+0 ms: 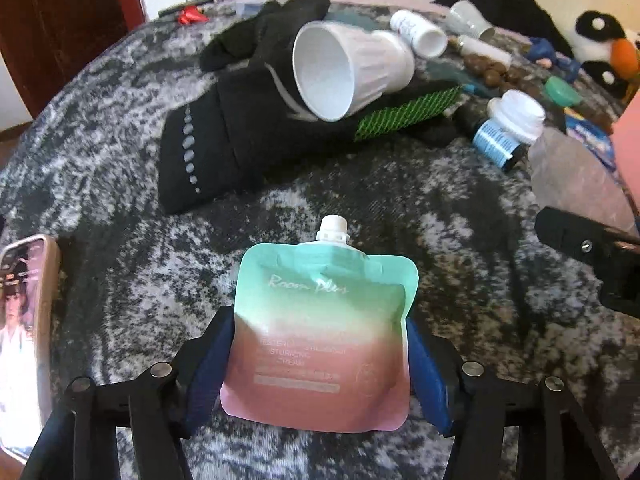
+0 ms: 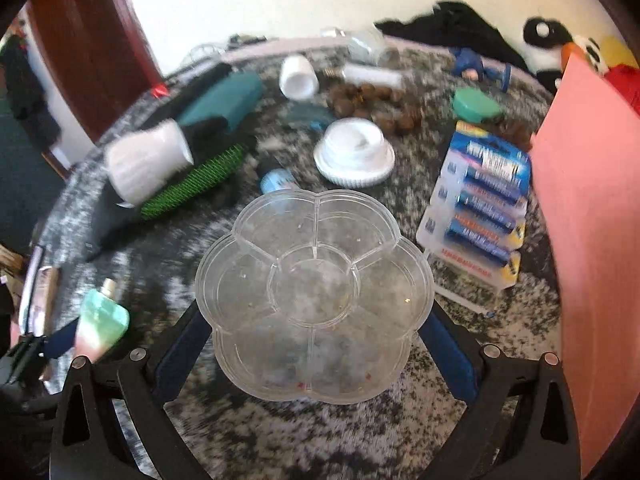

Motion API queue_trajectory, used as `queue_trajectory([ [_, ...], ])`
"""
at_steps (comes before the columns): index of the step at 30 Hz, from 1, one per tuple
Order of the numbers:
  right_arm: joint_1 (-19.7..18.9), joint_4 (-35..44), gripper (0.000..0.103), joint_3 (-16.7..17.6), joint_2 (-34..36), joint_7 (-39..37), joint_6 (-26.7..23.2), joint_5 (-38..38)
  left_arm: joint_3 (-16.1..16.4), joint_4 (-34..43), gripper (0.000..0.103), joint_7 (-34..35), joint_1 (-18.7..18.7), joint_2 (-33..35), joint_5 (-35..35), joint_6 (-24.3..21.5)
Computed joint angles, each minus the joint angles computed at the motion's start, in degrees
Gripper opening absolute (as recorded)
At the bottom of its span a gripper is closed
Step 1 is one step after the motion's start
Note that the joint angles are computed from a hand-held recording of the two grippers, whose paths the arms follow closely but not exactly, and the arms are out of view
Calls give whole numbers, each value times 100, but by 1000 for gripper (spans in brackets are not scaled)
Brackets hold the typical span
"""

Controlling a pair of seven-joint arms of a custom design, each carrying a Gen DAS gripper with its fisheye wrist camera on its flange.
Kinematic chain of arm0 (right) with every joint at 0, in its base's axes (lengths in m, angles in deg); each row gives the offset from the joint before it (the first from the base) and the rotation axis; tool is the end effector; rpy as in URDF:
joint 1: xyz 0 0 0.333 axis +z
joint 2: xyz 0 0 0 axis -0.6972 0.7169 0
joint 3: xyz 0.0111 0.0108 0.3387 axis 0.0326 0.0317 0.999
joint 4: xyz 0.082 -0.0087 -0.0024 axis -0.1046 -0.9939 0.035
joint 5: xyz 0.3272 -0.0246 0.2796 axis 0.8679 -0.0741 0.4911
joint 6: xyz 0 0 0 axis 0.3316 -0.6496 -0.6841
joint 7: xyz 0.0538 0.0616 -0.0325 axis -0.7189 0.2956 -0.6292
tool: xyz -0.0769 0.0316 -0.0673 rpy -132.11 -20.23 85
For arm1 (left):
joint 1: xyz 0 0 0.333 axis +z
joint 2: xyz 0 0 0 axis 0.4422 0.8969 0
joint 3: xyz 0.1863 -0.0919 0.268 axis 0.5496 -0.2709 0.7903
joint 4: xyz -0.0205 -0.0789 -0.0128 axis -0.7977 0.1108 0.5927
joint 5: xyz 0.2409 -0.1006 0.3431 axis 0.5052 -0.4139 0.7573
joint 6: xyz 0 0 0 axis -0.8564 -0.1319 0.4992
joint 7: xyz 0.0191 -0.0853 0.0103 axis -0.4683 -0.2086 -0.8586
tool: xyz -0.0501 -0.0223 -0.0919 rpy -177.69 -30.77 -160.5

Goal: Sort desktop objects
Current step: 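Carry the pouch and clear container into the pink box and release both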

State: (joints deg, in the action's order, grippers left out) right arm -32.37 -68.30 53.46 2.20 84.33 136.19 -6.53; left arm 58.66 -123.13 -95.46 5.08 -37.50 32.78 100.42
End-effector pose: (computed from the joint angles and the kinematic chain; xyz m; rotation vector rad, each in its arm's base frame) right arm 0.5802 0.1320 0.3672 -2.2674 1.1519 -0.1698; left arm 0.4395 -0.3338 0.3516 -2.2888 1.2675 -0.4494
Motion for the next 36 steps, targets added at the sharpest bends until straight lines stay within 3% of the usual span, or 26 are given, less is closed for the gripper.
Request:
queue_trajectory([
  [8,-51,-568,102,-206,-1014,-1144,-430,1078,-236,116,68,-252,-204,-452,439,-551],
  [17,-126,-1145,102,-941,-2539,-2561,-743,2589,-538,1084,68,-83,-475,-399,1179,-1358],
  [21,-225,-1069,102,-1212,-2888,-3349,-180,3674,-484,2117,68,332,-637,248,1730,-1251],
  [25,-500,-637,102,-1362,-2697,-3934,360,4599,-269,3372,68,906,-940,1124,2109,-985],
  [27,-718,-261,102,-1388,-2336,-3767,588,4679,-148,4129,68,1296,-1108,1683,2154,-858],
  [31,-1148,512,102,-1386,-1424,-2363,854,3804,28,5644,68,2172,-1357,2833,1819,-642],
  [34,-1446,943,103,-1346,-863,-1145,540,2679,9,6688,72,2936,-1377,3633,1189,-462],
  [36,-1628,1247,103,-1277,-466,-143,184,1602,-74,7442,81,3523,-1393,4166,636,-619],
])
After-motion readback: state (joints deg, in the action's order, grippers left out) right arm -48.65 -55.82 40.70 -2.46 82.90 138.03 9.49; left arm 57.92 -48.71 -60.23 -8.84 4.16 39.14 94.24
